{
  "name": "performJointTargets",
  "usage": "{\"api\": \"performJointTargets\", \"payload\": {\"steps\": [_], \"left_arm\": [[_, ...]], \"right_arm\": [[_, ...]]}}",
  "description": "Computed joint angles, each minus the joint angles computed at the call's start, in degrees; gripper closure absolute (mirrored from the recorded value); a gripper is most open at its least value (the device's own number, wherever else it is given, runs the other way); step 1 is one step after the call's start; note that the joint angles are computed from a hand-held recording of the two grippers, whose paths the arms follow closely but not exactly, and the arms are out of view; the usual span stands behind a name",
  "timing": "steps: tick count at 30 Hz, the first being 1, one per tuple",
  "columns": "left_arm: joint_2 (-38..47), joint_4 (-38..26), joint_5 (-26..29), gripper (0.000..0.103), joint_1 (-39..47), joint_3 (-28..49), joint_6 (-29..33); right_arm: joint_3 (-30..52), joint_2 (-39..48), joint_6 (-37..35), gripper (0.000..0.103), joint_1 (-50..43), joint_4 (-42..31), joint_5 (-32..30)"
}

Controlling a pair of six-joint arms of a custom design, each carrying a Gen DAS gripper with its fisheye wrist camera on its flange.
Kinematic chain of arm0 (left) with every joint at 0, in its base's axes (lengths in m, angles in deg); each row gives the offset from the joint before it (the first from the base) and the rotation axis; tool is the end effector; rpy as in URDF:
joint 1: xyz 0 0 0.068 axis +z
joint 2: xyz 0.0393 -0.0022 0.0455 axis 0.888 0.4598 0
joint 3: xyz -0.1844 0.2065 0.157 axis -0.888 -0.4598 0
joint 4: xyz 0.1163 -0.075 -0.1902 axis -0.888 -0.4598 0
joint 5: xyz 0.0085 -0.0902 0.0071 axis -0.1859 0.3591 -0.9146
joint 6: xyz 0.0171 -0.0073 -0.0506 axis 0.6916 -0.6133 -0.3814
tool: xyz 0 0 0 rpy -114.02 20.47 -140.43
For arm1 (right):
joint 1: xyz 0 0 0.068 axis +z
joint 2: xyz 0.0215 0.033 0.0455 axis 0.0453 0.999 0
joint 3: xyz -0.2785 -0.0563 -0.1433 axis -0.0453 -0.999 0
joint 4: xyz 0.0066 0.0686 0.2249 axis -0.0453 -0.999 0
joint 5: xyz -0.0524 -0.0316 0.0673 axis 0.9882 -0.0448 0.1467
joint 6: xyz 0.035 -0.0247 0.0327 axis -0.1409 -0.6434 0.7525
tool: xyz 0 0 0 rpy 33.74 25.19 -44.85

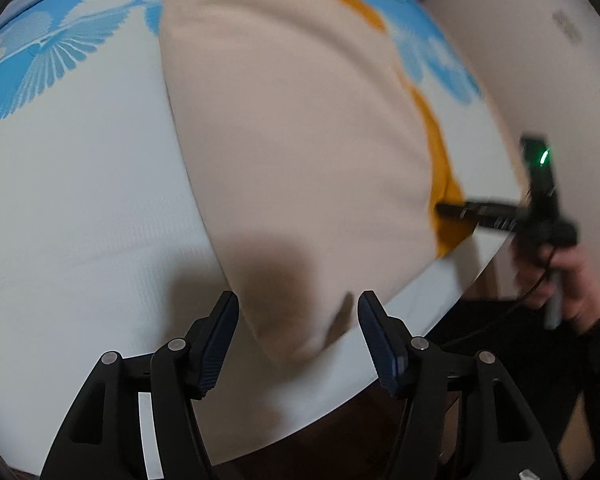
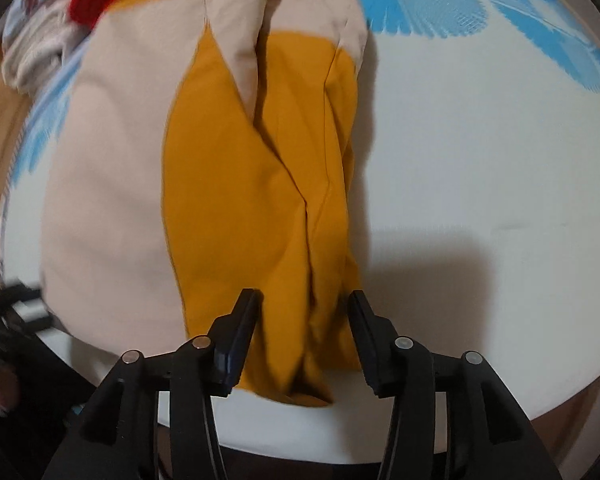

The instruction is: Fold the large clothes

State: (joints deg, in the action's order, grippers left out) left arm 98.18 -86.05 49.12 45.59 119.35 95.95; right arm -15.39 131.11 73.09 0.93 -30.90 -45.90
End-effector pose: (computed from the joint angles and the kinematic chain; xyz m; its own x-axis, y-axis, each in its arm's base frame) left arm 0.3740 -0.1331 0.1177 -0.8094 0.5561 -0.1888 0.5734 0.6787 -0.4588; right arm 0.2354 -0.0035 0.1185 -0.9184 0.3668 -0.1482 0.3452 0.9260 0.1527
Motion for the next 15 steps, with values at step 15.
{"api": "performJointTargets", "payload": {"steps": [15], "left_arm": [[25.5, -10.7, 13.2, 0.033, 7.0, 35.9, -19.4]], "right_arm": [[4.9, 4.0, 1.2, 0.048, -6.4, 4.9, -5.9]]}}
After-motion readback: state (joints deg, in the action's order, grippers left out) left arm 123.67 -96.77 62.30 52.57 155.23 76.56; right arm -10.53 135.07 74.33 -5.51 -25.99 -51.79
